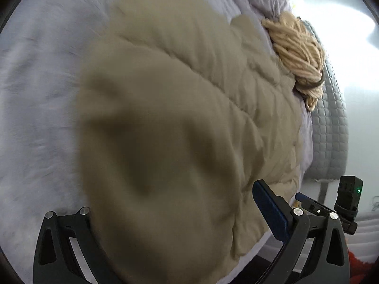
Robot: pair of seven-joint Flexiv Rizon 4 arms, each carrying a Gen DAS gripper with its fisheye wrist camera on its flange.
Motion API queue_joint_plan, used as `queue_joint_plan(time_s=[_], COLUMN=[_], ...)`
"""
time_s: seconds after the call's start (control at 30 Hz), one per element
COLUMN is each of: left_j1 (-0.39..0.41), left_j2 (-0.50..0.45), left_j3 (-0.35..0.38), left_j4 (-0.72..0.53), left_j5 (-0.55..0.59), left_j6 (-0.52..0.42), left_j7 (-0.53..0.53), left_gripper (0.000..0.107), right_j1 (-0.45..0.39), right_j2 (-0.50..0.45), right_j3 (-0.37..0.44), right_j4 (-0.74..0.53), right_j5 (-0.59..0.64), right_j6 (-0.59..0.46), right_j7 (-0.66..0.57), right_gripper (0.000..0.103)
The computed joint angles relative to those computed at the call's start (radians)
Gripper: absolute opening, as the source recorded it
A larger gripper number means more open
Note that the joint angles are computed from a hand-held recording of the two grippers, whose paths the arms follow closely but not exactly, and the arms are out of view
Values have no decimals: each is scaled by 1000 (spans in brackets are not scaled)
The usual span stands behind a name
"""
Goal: Fold large clothes
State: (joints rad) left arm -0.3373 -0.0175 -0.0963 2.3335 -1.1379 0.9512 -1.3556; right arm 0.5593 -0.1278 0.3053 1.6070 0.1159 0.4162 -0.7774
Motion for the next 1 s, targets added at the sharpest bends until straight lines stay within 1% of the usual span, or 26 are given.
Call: queue_joint_plan(time_s=[0.07,0.1,0.13,0.17,0.2,0.23,0.27,0.3,0.33,0.37,0.4,0.43,0.47,0.5,0.53,0.57,0.6,0.67,0.73,0.83,0.93,1.0], left_j1=[5,7,7,7,4,-1,-5,-5,-7,-6,-7,-7,-7,-6,-6,-6,-6,-7,-8,-22,-40,-60], left_j2=[-28,-32,-32,-26,-19,-9,2,8,18,26,33,39,46,55,65,72,81,90,80,42,-48,-131], left_j3=[-4,-5,-7,-8,-9,-12,-10,-8,-6,-4,-4,-2,-1,-1,-1,0,-4,-12,-26,-53,-88,-107], left_j4=[-20,-25,-27,-26,-24,-18,-15,-17,-21,-27,-33,-40,-48,-60,-75,-85,-110,-163,-241,-367,-540,-676], left_j5=[38,55,74,79,50,-2,-20,-10,25,66,92,116,150,189,230,257,307,398,482,560,672,762], left_j6=[-3,-3,7,9,3,-1,-2,-2,5,7,8,6,4,2,-3,-8,-16,-38,-73,-103,-156,-210], left_j7=[-16,-19,-25,-11,21,52,56,49,25,-7,-31,-53,-84,-123,-165,-191,-237,-314,-384,-454,-541,-620], left_gripper=[103,101,95,75,53,45,37,33,32,31,29,29,29,26,24,24,24,24,24,24,24,24], right_j1=[2,3,4,5,6,6,5,5,3,1,-1,-1,-3,-8,-9,-7,-9,-17,-30,-69,-107,-137], right_j2=[-9,-15,-19,-25,-30,-37,-44,-49,-58,-67,-84,-99,-119,-138,-153,-172,-195,-231,-265,-311,-339,-357], right_j3=[-3,-4,-6,-8,-11,-14,-17,-20,-24,-25,-26,-26,-26,-23,-21,-21,-19,-14,-7,20,48,69], right_j4=[-10,-15,-18,-21,-23,-23,-22,-17,-11,-9,-16,-25,-30,-34,-40,-46,-57,-79,-99,-128,-142,-155], right_j5=[-8,-15,-25,-37,-48,-59,-69,-79,-88,-90,-89,-92,-89,-76,-72,-73,-66,-44,-11,80,171,239], right_j6=[1,6,12,20,30,49,74,105,150,183,207,214,246,287,306,328,353,375,396,425,447,453], right_j7=[-6,-10,-11,-12,-12,-9,-4,2,7,5,-5,-12,-28,-56,-71,-83,-103,-133,-159,-213,-267,-307], right_gripper=[87,87,87,87,87,87,87,86,84,65,29,17,14,12,12,11,11,11,11,11,8,6])
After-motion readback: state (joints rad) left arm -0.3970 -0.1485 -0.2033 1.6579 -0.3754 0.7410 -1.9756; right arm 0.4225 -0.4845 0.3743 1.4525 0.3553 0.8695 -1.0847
